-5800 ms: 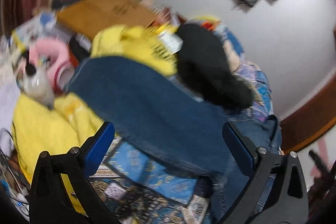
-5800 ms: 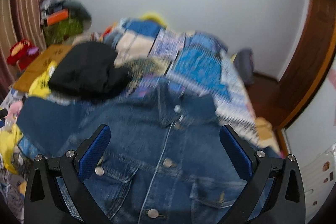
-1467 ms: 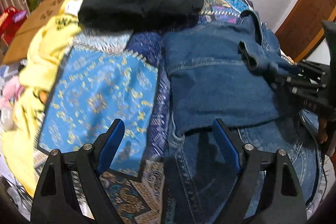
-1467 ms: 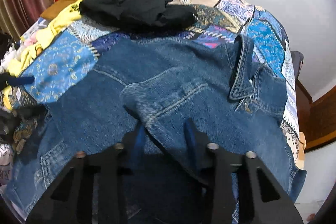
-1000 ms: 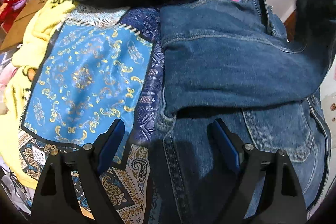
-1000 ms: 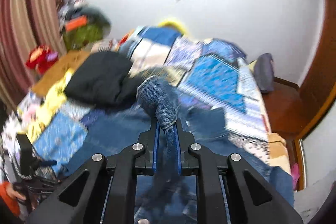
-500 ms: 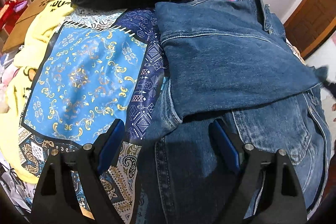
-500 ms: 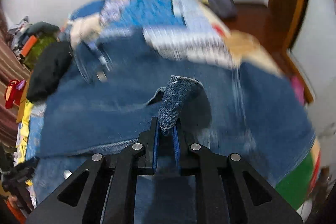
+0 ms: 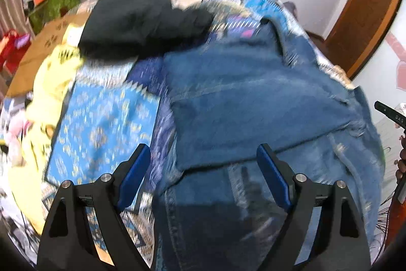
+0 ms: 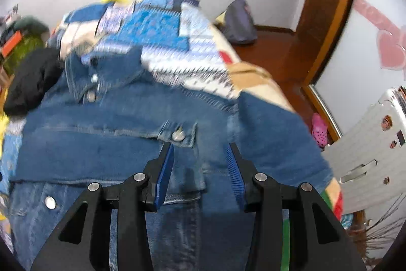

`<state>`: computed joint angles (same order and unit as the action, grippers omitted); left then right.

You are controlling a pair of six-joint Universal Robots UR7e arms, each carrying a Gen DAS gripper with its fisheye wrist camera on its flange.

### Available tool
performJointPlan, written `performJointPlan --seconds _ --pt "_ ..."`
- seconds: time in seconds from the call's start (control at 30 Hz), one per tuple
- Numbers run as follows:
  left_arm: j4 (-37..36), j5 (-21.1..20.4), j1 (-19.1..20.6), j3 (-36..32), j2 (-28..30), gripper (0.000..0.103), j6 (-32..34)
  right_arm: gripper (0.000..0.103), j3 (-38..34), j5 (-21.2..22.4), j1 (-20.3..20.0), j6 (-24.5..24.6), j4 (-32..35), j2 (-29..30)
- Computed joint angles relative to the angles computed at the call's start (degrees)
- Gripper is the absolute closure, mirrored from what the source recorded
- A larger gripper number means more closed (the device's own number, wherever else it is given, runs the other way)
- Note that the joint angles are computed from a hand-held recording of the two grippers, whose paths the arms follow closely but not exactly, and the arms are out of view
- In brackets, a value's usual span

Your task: Fold large clothes

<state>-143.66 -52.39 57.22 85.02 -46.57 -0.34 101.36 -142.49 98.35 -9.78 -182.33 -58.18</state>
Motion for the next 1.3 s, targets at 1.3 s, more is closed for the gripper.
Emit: performJointPlan --seconds 1.3 --pt "3.9 -11.1 -4.1 -12.2 14.2 0.018 5.1 0.051 8.9 15.0 -17.8 21.7 7.2 -12.4"
